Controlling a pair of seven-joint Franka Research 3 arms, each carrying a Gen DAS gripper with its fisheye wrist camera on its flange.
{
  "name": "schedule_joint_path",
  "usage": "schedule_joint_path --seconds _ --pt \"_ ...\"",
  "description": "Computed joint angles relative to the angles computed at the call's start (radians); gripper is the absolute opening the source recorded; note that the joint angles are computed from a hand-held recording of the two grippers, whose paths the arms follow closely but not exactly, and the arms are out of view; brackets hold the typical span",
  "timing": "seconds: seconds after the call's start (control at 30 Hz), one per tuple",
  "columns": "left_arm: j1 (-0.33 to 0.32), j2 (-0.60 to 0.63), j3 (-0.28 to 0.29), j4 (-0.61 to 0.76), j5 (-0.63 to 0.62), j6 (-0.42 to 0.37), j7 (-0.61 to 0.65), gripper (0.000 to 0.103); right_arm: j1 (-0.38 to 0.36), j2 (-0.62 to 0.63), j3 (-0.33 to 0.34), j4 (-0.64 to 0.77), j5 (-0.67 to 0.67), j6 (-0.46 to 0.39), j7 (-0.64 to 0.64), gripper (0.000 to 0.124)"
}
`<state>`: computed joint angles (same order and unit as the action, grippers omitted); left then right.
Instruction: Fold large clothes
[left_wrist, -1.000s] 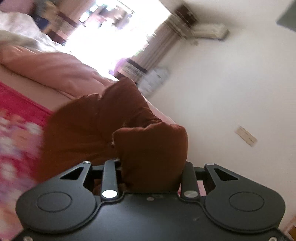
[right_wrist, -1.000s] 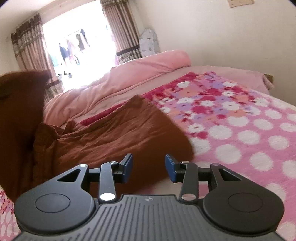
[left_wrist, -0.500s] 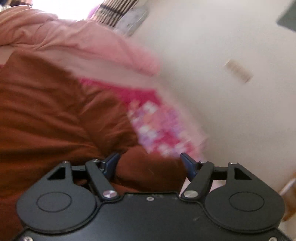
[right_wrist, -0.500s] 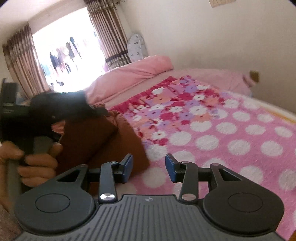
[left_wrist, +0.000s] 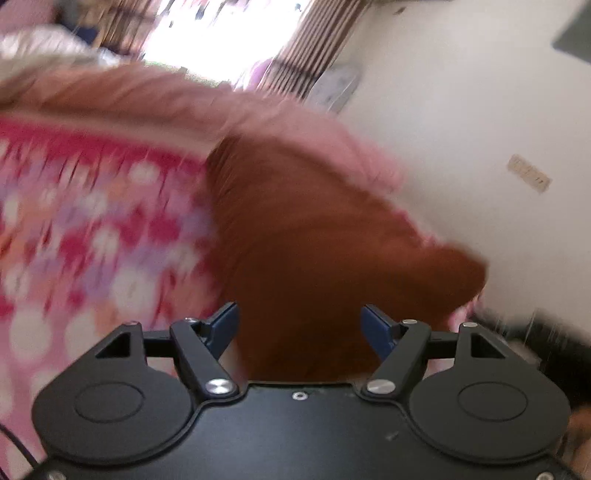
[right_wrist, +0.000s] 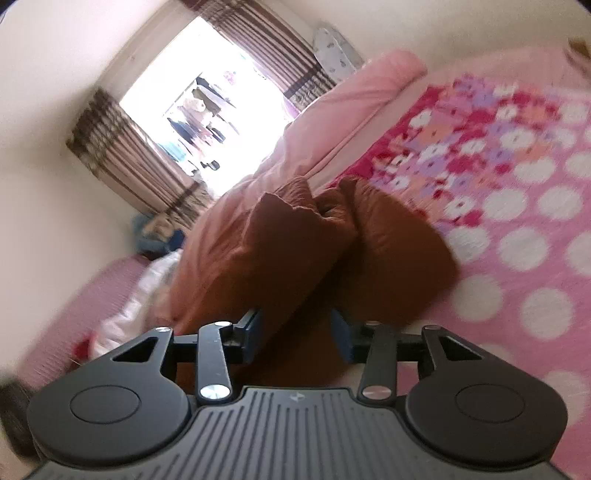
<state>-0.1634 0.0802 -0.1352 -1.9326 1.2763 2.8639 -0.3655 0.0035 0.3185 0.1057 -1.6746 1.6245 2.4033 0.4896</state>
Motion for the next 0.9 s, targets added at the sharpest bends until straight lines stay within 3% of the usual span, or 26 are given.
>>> schedule_joint_path --seconds 0.13,0.2,0.37,0.5,0.57,0.6,0.7,0.77,0.83,0.9 --pt "-0.014 0.047 0.001 0.010 0.036 0.017 -0.021 0.074 -0.001 0.081 0.014 0.115 -0.046 -0.024 0.138 0.059" --pt "-0.020 0.047 -0.001 0.010 -0.019 0.003 0.061 0.074 -0.011 0.125 0.029 0.176 -0.062 -0.041 0.204 0.067" --pt "-0.045 0.084 0.002 0.062 -0.100 -0.085 0.198 0.074 -0.035 0.210 0.072 0.296 -0.126 -0.049 0.391 0.070" --pt "-0.056 0.109 0.021 0.096 -0.142 -0.118 0.200 0.072 0.001 0.262 0.074 0.387 -0.244 0.040 0.484 0.075" --pt "-0.056 0.112 0.029 0.104 -0.161 -0.121 0.200 0.070 0.022 0.296 0.074 0.440 -0.323 0.080 0.515 0.068" --pt "-0.061 0.111 0.029 0.109 -0.164 -0.136 0.205 0.070 0.026 0.307 0.076 0.458 -0.354 0.091 0.522 0.047" --pt "-0.082 0.109 0.030 0.127 -0.119 -0.177 0.214 0.070 -0.039 0.281 0.151 0.438 -0.285 0.091 0.407 0.031" --pt "-0.103 0.109 0.040 0.134 -0.109 -0.222 0.232 0.074 -0.080 0.242 0.185 0.399 -0.182 0.108 0.293 0.030" --pt "-0.071 0.113 0.037 0.120 -0.086 -0.134 0.174 0.074 -0.090 0.211 0.187 0.367 -0.070 0.176 0.145 0.030" --pt "-0.063 0.128 0.033 0.130 -0.142 -0.141 0.184 0.073 -0.072 0.244 0.146 0.405 -0.118 0.152 0.189 0.030"
